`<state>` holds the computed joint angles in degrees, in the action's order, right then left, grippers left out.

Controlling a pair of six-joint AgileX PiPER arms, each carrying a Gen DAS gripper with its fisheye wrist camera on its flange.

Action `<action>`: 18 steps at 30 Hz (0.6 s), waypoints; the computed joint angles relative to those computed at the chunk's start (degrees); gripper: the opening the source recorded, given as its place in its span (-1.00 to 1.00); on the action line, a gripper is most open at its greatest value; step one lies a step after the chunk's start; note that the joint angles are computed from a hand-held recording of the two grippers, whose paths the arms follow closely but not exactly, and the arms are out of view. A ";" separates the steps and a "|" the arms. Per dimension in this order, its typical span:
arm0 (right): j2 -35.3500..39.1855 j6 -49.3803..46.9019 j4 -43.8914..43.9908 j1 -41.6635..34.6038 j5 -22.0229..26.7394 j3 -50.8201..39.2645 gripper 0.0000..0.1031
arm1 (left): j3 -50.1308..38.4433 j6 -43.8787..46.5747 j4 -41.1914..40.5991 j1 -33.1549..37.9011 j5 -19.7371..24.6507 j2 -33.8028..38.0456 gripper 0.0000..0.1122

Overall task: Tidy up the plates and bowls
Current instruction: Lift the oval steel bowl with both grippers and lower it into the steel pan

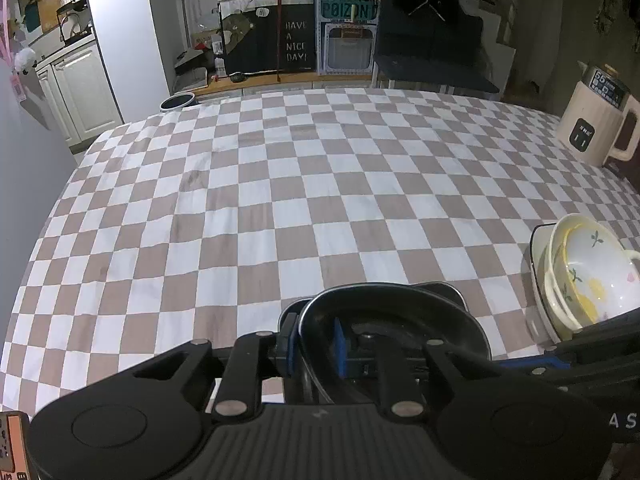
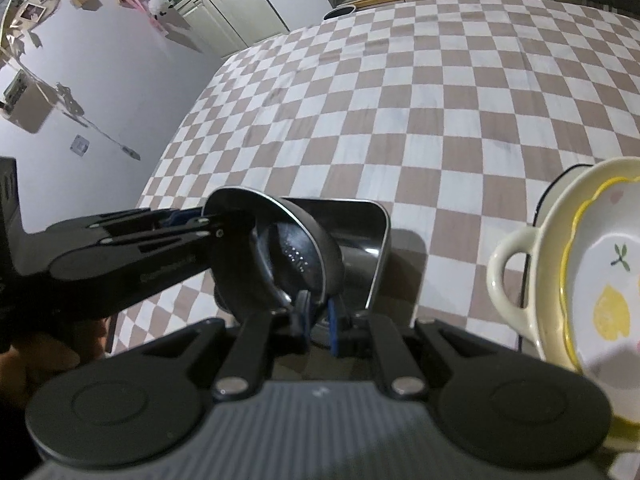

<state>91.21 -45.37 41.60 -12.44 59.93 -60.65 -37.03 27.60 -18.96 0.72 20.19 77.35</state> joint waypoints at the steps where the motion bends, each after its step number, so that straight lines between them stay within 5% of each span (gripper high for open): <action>1: 0.16 0.45 -0.07 0.69 -0.70 0.14 -0.78 | -0.12 0.05 -0.03 -0.05 -0.08 0.36 -0.66; 18: 2.72 5.30 -2.31 4.84 -4.51 -0.57 -0.75 | -2.80 -3.20 4.22 -1.58 -0.72 7.09 -0.61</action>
